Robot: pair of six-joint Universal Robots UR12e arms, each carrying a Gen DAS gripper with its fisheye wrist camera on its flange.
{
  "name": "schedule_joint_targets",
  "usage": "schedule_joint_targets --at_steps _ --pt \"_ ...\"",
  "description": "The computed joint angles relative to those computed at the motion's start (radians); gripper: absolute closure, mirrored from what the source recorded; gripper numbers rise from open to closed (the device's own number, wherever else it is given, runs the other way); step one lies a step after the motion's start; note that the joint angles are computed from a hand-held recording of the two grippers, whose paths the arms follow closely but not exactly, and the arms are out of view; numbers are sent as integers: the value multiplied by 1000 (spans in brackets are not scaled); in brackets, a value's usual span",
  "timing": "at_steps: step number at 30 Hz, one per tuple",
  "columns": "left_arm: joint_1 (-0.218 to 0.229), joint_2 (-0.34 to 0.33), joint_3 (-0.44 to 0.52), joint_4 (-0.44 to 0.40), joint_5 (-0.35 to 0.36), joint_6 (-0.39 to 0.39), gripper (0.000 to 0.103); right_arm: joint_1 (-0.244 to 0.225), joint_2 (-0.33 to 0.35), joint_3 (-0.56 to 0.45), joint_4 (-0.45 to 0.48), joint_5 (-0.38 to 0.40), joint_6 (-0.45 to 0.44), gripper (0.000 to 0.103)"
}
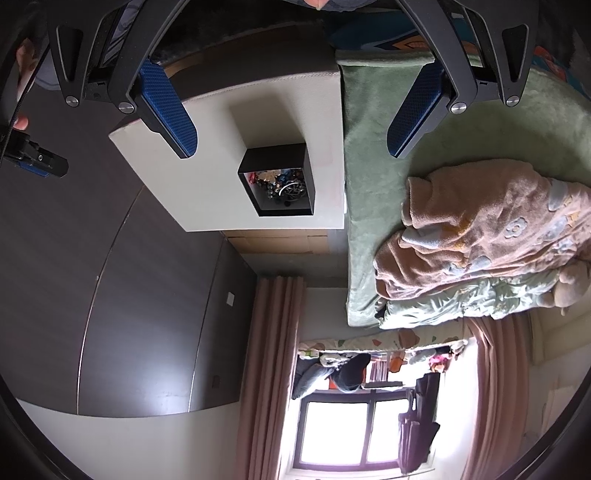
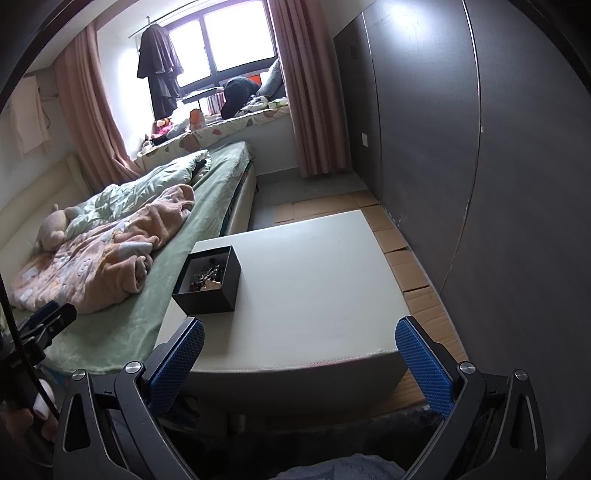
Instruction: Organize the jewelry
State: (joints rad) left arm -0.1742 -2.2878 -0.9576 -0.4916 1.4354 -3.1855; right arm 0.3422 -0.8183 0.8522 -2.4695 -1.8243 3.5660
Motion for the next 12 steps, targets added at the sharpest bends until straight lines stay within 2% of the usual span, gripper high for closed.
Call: schedule_joint_targets --at_steps 5,12 --pt "-9 -1 -1 13 39 16 0 -1 0 1 -2 2 2 0" --pt "-6 1 -4 14 20 21 0 0 -1 6 -11 10 15 0"
